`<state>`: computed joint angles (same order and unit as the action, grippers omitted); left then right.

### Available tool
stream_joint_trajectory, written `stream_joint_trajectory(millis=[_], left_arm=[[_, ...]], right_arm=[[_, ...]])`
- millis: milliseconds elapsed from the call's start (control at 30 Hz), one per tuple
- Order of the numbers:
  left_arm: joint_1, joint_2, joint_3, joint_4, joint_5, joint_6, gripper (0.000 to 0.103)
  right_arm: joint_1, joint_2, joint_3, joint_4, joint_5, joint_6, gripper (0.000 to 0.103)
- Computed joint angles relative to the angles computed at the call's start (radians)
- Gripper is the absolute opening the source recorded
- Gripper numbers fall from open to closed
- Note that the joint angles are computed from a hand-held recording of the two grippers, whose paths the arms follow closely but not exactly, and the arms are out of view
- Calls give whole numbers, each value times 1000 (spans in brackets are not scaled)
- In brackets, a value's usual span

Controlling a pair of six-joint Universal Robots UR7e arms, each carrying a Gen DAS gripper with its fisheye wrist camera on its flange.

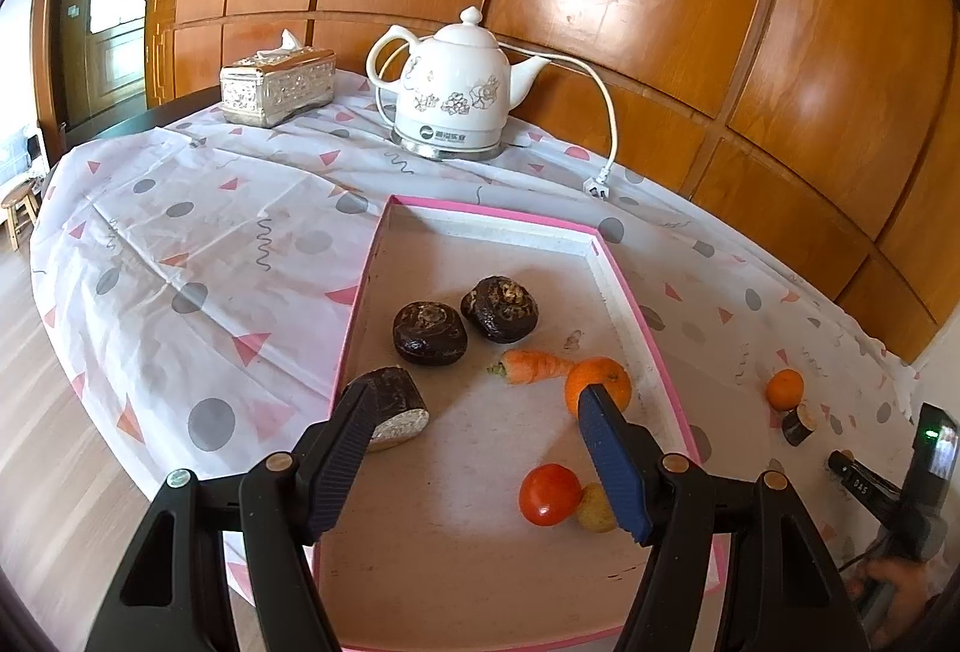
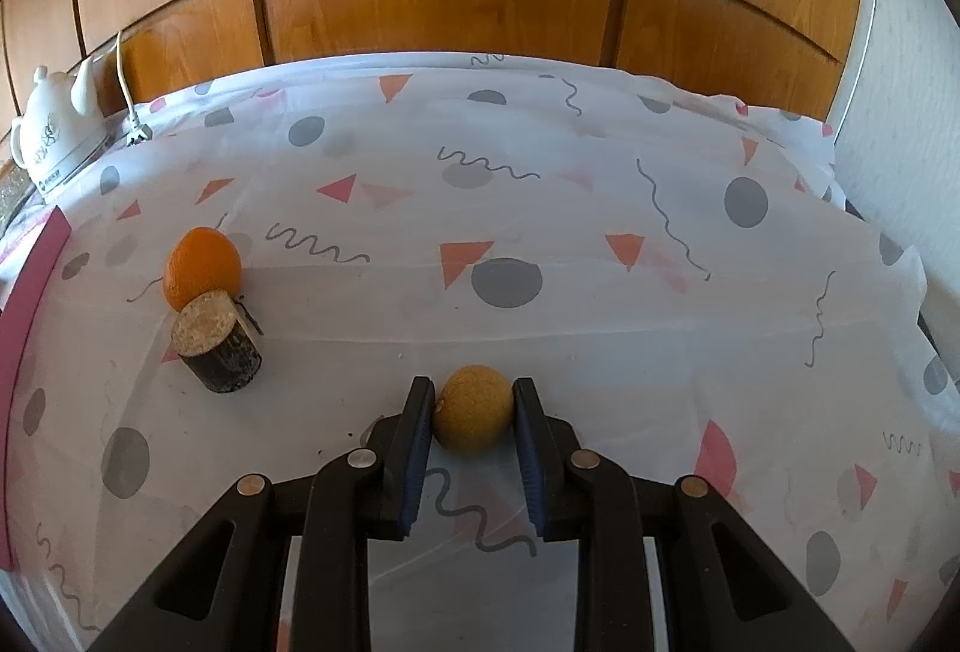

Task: Organize fruits
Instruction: 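Lift the yellow fruit off the cloth with the right gripper, then carry the yellow fruit into the pink tray and open the right gripper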

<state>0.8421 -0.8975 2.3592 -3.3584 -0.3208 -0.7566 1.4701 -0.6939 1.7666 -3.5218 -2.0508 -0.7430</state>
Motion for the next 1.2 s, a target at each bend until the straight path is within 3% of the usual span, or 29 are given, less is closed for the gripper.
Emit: stream_joint_trajectory(millis=[167, 933, 1200], left_arm=[[10, -11, -3, 57, -10, -30, 70], [10, -41, 13, 39, -36, -29, 70], [27, -143, 61, 135, 18, -170, 70]], right_arm=[[-5, -7, 4, 8, 13, 13, 26], [-11, -38, 43, 19, 37, 22, 26], [-25, -83, 114, 17, 86, 42, 26]])
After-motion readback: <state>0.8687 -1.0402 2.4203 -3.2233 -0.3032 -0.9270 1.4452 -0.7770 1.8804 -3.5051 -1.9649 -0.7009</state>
